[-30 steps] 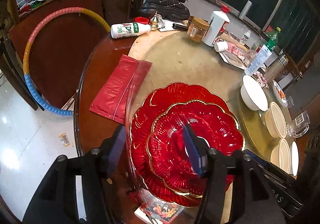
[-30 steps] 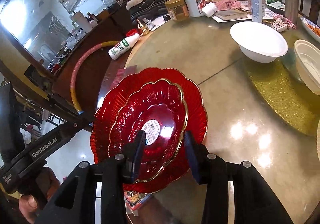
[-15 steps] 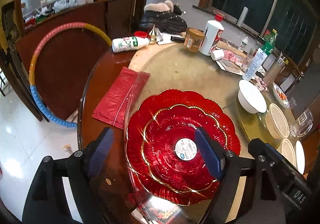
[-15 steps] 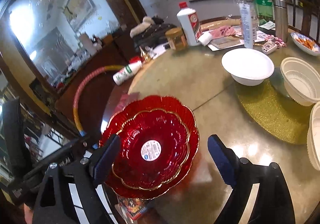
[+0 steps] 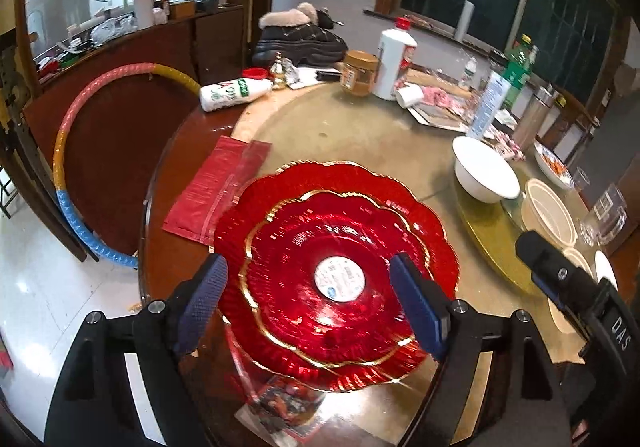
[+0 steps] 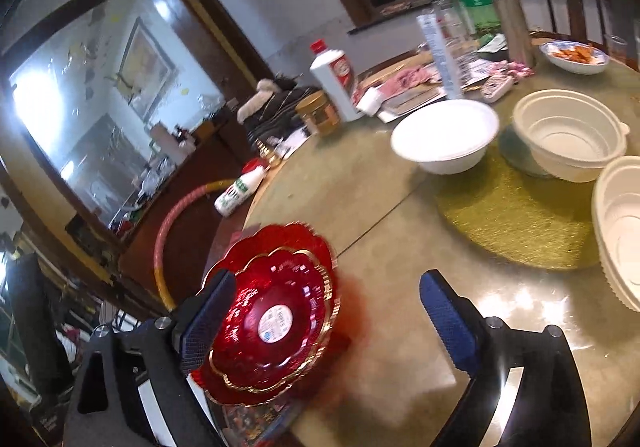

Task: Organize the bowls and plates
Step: 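Lower the small red plate onto the large red plate and open both grippers, then move both grippers toward the shallow white bowl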

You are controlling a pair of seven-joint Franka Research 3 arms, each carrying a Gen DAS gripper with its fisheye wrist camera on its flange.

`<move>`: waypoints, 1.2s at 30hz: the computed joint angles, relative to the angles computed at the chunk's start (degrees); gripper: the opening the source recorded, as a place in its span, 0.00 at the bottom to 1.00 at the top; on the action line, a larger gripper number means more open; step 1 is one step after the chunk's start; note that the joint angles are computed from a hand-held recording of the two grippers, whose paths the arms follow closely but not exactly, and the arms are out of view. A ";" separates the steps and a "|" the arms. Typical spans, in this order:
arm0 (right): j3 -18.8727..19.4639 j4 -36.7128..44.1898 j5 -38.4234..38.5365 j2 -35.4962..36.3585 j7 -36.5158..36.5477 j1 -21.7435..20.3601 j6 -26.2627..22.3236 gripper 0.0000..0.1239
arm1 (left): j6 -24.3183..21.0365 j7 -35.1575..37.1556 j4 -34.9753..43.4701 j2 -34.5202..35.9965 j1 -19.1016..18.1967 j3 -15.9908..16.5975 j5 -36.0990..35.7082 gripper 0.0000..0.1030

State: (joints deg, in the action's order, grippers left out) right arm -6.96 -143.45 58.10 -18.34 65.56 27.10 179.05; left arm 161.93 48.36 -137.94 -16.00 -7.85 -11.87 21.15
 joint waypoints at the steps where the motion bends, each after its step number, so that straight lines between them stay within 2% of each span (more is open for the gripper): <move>1: -0.48 -0.14 0.44 -0.10 -0.40 0.25 0.28 0.77 | -0.24 0.42 0.35 0.42 -0.29 -0.10 -0.04 0.81; 8: -1.61 -1.77 0.62 -1.15 -0.16 -1.16 -0.39 0.77 | -2.53 0.16 3.11 2.82 -0.96 -2.14 3.78 0.81; 18: -6.25 -1.16 10.31 -1.10 -7.94 2.66 0.81 0.77 | -4.14 -1.65 4.64 4.57 -2.36 -2.92 8.28 0.81; 23: -5.57 -0.25 17.09 -0.27 -13.13 1.58 0.56 0.77 | -3.74 -2.74 4.70 4.83 -2.70 -3.01 9.78 0.81; 36: -0.76 0.92 29.03 0.89 -20.62 -6.11 -3.09 0.77 | -2.17 -3.16 5.98 6.94 -4.28 -3.33 10.68 0.81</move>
State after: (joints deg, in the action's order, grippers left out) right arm -7.72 -142.53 87.13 -17.45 44.93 21.00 175.96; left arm 159.75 45.20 -131.96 -9.06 -12.12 -15.21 31.83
